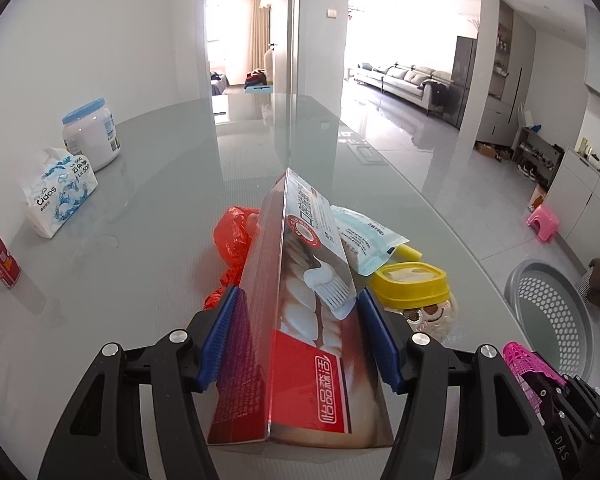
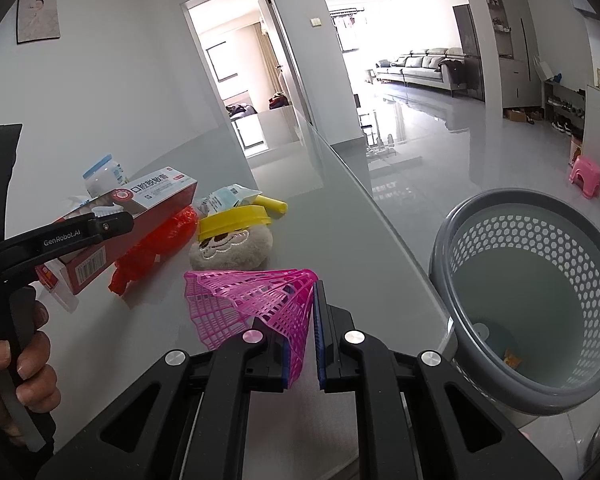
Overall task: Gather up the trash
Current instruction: 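Carry the toothpaste box and shuttlecock over the grey basket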
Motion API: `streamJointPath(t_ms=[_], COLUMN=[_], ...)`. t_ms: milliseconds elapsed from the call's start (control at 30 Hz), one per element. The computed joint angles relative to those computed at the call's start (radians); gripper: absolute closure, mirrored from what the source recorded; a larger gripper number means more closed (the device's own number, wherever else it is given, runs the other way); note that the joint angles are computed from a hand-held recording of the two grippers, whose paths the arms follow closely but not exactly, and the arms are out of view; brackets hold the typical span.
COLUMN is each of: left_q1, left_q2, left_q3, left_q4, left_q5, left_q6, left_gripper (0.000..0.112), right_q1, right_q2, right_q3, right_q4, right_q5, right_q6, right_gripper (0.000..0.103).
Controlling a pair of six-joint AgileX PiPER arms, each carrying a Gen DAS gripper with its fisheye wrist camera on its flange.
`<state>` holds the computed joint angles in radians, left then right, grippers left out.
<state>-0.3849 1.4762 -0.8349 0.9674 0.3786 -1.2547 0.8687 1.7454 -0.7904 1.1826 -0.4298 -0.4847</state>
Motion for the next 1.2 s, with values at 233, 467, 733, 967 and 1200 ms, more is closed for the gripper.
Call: streamJointPath(t_ms=[233,467,733,967,1200], left_q1=[-0.045,-0.155,-0.295,-0.402,-0.467], left_q2=[-0.067,-0.077,-0.001,0.143,0.314], left_q3=[0.034,0.028,-0.063,-0.196,-0.346], left_q4=[0.01,0.013,0.022,-0.078,-0.262], left_q5=[0.011,0.019,-0.018,-0.089,-0.103], left_q6=[-0.004,-0.017,-0.023,0.101,0.296], left_gripper=[0.053,0.053,0.053,0.053,0.053], right_q1=[0.022,0.019,-0.048,-0.175,-0.38], right_q2=[-0.038,-0.101,-0.225,-0.334,-0.33], right_q3=[0.029,0.099,0.25,0.384,0.462], right_q4=[0.037,0.079,0.153,0.174,-0.046], right_q5=[-0.028,-0.072,-0.134,-0.15,-0.064], right_q6=[-0.027,-0.033,-0.044,-0.031,0.124], right_gripper=[0.094,0.094,0.094,0.094,0.094])
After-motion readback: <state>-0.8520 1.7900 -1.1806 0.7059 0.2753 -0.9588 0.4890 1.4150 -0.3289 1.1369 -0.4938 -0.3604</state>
